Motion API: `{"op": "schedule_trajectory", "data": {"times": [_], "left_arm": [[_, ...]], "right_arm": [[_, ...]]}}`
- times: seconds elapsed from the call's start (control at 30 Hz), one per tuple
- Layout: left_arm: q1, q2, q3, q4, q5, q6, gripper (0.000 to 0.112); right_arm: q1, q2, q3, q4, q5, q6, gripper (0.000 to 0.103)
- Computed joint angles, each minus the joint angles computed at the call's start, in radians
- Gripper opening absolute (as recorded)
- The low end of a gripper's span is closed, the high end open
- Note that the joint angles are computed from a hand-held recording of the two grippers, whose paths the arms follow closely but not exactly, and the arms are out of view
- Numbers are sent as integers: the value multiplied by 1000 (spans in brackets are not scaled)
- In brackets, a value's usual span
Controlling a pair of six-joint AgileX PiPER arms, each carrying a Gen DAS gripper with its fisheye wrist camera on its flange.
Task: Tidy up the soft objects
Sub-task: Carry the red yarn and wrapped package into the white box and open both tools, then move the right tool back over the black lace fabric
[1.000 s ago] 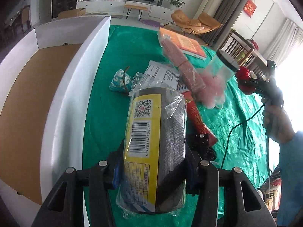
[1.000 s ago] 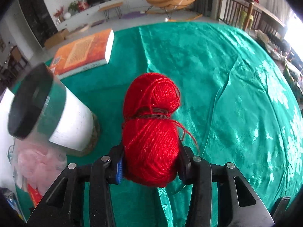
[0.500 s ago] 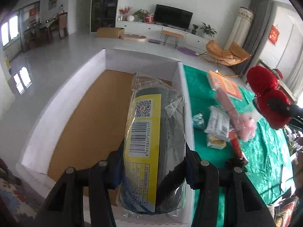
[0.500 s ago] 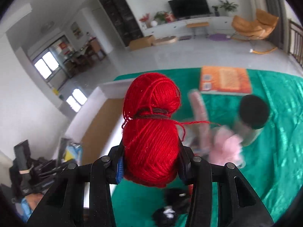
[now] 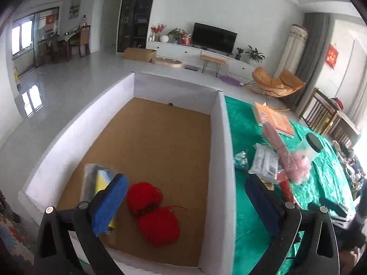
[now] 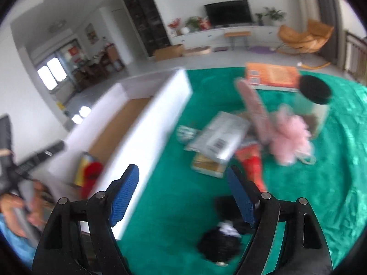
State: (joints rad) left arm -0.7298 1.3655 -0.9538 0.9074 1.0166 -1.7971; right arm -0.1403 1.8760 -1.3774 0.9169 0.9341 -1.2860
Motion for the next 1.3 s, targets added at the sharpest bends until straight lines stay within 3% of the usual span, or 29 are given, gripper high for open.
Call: {"op": "schedule_trajectory", "data": {"times": [0.07, 0.17, 0.3, 0.43, 0.5, 0.63, 0.67, 0.77, 0.93, 1.07, 1.3], "left_arm": [[-20, 58, -50, 3, -39, 11, 101], [-35, 150, -136, -25, -113, 73, 101], [-90, 252, -261, -59, -120, 161, 101], [-152, 337, -356, -65, -56, 221, 101], [-146, 375, -387, -113, -83, 266, 101], [-110, 497, -481, -216, -159, 389, 101], [-97, 541, -518, -240, -161, 426, 101], [-53, 661, -613, -294, -175, 503, 101], [1, 800, -717, -306, -180, 534, 101], [13, 861, -782, -302, -155, 555, 101], [17, 911, -818, -237, -140, 466, 103]], "right_arm": [[-47, 54, 15, -84, -83, -17, 83], [-112, 114, 17, -102, -2, -82, 83], [-64, 122, 90, -94, -25, -211, 82], [-53, 123, 144, -25, -248, -193, 81], [-96, 179, 67, -23, -317, -73, 81], [-108, 299, -185, -245, -546, 259, 81], [-123, 321, -258, -273, -541, 316, 81], [-190, 375, -452, -241, -374, 388, 82], [-226, 359, -393, -227, -263, 352, 82], [-217, 325, -244, -282, -279, 342, 82], [-188, 336, -233, -288, -352, 311, 82]]}}
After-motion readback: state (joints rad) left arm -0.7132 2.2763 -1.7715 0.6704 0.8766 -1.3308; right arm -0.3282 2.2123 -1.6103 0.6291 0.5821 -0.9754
